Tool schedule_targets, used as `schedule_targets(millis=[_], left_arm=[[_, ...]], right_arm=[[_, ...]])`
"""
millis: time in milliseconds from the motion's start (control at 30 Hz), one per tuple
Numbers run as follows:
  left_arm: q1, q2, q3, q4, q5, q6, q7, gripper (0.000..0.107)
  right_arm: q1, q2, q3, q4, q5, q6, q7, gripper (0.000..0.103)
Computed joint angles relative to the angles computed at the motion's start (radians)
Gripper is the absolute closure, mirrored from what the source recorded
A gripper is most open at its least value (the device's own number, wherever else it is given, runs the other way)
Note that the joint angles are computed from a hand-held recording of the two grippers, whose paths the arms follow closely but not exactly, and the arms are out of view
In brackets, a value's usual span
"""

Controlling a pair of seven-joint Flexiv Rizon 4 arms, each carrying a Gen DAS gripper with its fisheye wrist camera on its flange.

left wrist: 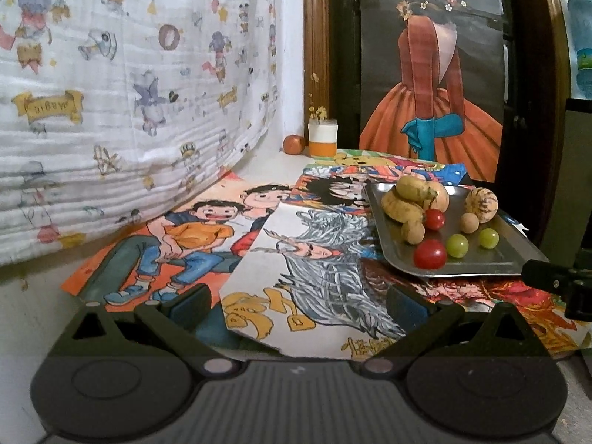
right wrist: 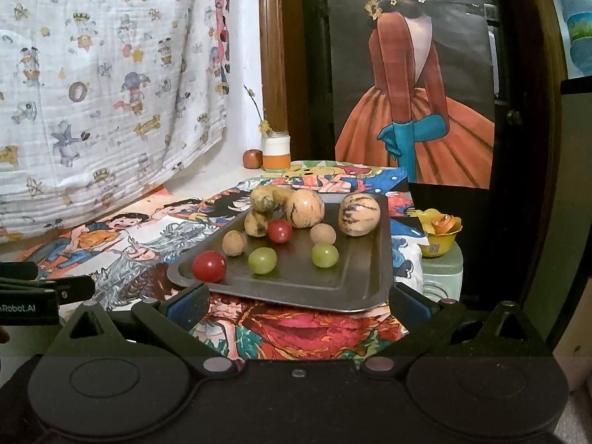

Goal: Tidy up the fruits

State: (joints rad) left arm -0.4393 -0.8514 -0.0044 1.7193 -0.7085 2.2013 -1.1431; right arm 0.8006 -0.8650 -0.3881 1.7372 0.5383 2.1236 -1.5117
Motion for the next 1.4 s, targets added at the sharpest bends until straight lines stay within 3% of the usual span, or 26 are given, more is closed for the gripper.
schedule_targets(millis=[567, 1400], left_arm=[[0.032, 0.0, -0.012, 0.012, 0.081, -0.015, -0.076, 0.004], [0.025, 0.001, -0.003, 0.015, 0.078, -0.008, -0.092, 0.004]], right_arm=[[-0.014, -0.027, 0.017, -0.017, -0.011, 0.02, -0.024, 0.0], [-0.047, -0.014, 0.076, -0.022, -0.012, 0.044, -0.086, 0.0]])
